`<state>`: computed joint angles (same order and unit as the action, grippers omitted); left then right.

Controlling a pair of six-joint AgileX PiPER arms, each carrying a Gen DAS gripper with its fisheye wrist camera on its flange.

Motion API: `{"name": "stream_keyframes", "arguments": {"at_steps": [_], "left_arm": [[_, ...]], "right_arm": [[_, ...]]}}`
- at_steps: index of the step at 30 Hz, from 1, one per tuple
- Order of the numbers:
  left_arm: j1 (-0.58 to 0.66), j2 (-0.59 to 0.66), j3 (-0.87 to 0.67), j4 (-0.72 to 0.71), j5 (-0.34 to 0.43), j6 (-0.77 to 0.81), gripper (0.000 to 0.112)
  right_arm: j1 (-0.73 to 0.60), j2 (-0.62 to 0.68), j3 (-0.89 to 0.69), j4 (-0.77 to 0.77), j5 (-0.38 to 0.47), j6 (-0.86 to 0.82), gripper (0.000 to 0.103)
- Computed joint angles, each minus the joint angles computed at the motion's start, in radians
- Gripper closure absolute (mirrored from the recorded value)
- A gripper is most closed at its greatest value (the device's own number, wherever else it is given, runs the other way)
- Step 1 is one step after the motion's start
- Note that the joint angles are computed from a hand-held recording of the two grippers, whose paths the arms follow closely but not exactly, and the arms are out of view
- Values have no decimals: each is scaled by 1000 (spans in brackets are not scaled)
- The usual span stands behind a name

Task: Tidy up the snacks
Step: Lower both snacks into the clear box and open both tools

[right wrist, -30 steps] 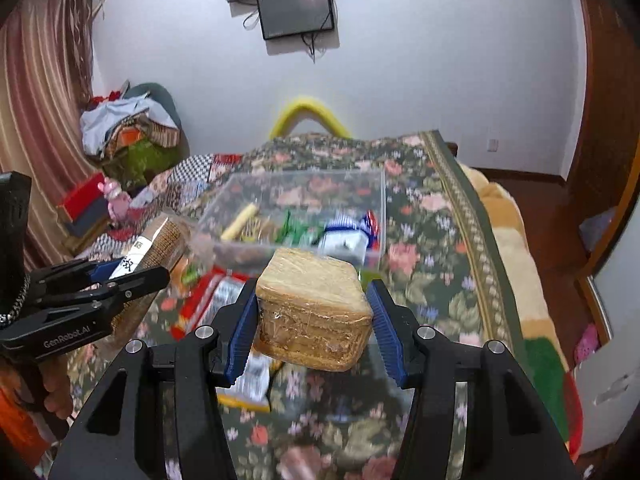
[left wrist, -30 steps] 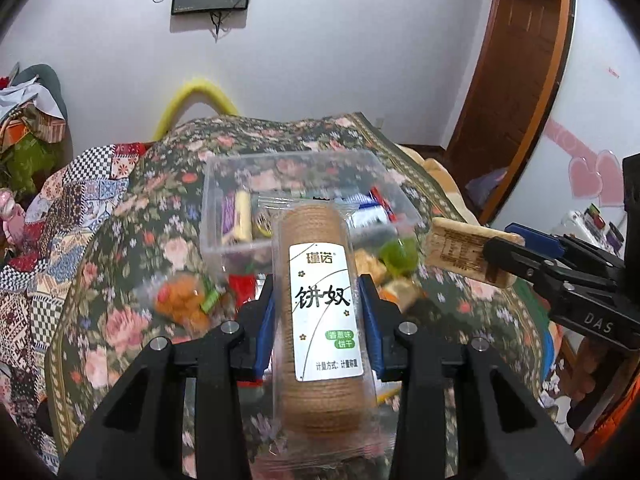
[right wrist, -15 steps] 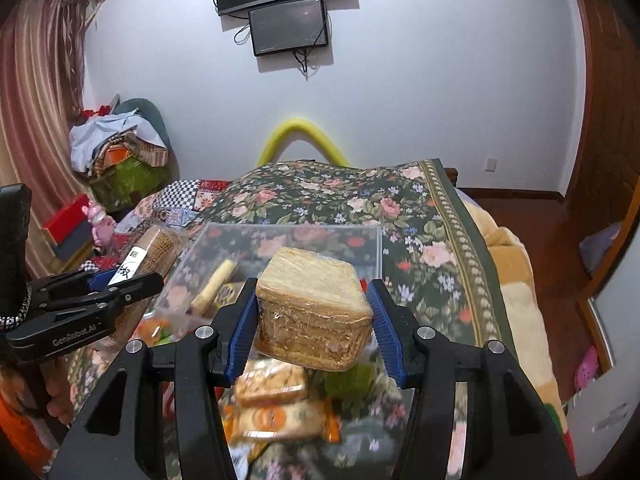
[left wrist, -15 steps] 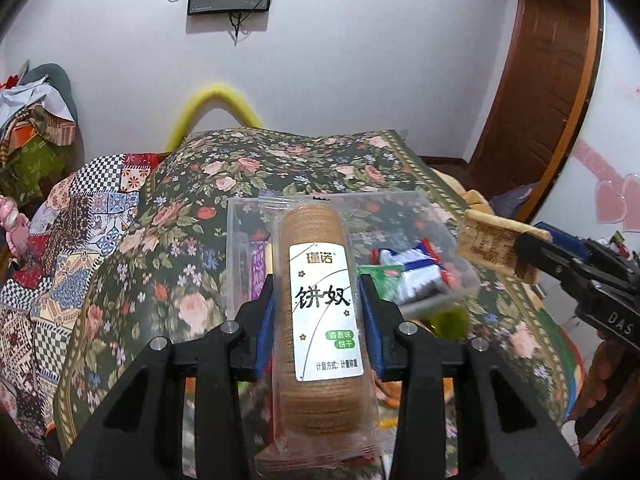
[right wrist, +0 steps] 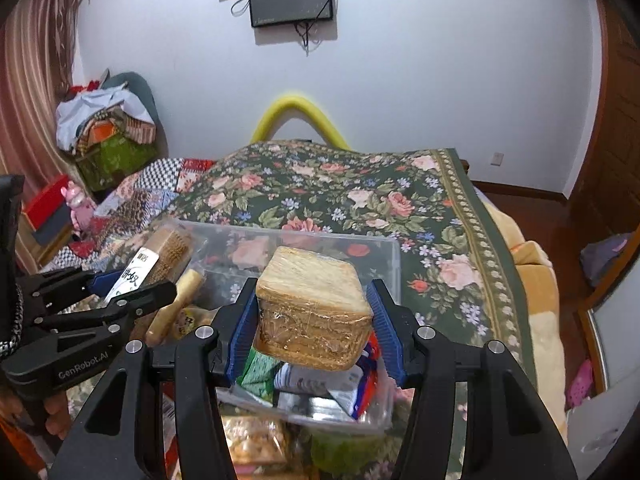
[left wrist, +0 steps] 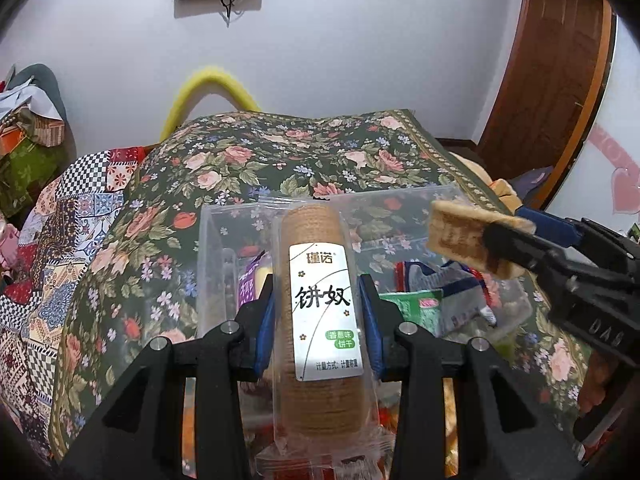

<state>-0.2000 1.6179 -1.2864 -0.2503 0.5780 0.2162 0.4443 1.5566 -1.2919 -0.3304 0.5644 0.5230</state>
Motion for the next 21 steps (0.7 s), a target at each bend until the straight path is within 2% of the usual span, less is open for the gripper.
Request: {"name": "stream_keyframes", "arguments": {"at_steps": [5,10,14,18,21], "left_arm": [[5,81,-60,-2,9,-2,74],[19,136,-97,-14,24,-6,74],[22,147,-105,13,10,-51,74],[43,135,-109,-39,32,-12,74],[38,101,-94,-6,28,-21,74]], "right_arm": [[-13,81,-58,63,24,-74,53],[-7,127,-105,43,56,-70,53],[-11,149,-135,72,88,-99,52],[-6,157,-157,84,120,-121,51],[1,135,-147,85,125,-124,51]]}}
